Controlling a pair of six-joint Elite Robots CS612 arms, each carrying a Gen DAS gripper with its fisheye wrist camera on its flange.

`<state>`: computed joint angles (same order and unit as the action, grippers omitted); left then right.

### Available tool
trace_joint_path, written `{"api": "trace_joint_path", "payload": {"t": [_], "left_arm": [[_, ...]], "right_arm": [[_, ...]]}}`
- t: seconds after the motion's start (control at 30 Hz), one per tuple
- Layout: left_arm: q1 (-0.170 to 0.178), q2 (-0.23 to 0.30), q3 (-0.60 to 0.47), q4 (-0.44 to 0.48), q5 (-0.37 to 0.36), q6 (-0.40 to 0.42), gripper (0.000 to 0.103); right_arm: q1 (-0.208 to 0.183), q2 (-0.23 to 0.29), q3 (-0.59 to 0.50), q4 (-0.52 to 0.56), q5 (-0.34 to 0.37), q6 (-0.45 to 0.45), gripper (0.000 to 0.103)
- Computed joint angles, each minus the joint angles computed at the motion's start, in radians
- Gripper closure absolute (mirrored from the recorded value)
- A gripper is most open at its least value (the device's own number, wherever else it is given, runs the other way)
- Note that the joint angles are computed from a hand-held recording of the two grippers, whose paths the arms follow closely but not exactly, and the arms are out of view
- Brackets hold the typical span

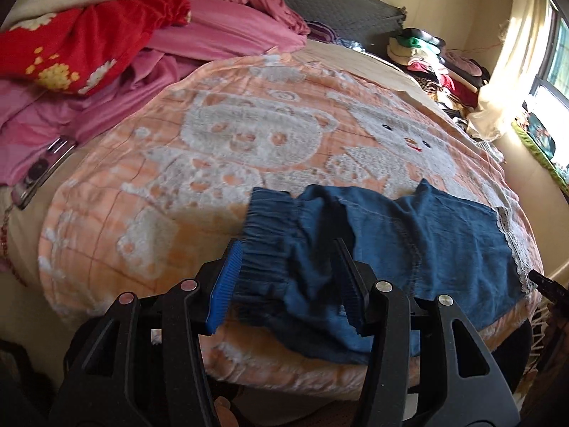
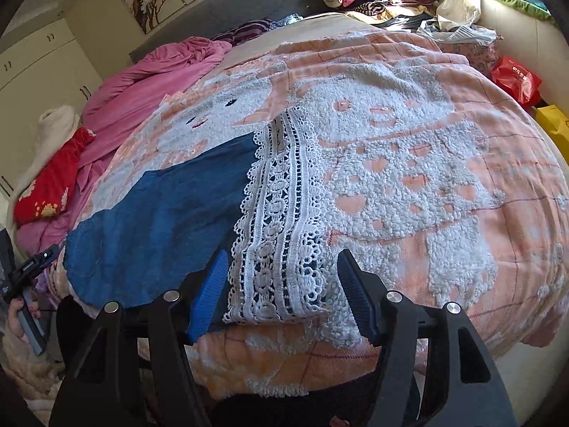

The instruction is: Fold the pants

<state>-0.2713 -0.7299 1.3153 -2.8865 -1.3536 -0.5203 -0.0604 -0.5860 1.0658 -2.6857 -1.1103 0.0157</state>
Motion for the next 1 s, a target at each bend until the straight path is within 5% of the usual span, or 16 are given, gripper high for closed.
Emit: {"api": "trace_joint_path", "payload": {"t": [0.3, 0.53, 0.73, 0.77, 0.9, 1.0], "left_arm": [[0.035, 0.030, 0.003, -0.037, -0.144, -0.119, 0.051], [0.021, 0.046, -0.023, -0.035, -0.096, -0.148, 0.063], [0.006, 0.033, -0.016, -0.010, 0.013, -0.082, 0.070], [0.005, 0.032, -0.015, 0.003, 0.021, -0.080, 0.070], [0.006, 0.033, -0.011, 0.036, 0.028, -0.085, 0.070], [0.004, 0.030, -0.009, 0.033, 0.037, -0.078, 0.070]], "right_arm": [[0.002, 0.005, 0.007, -0.025, -0.029, 0.035, 0.041], [0.000, 0.003, 0.011, -0.021, -0.025, 0.035, 0.041], [0.004, 0.006, 0.007, -0.004, -0.032, 0.018, 0.041], [0.006, 0.006, 0.007, -0.001, -0.036, 0.009, 0.043], [0.017, -0.004, 0.012, 0.031, -0.058, -0.069, 0.078], [0.023, -0.020, 0.028, 0.015, -0.077, -0.107, 0.086]]}}
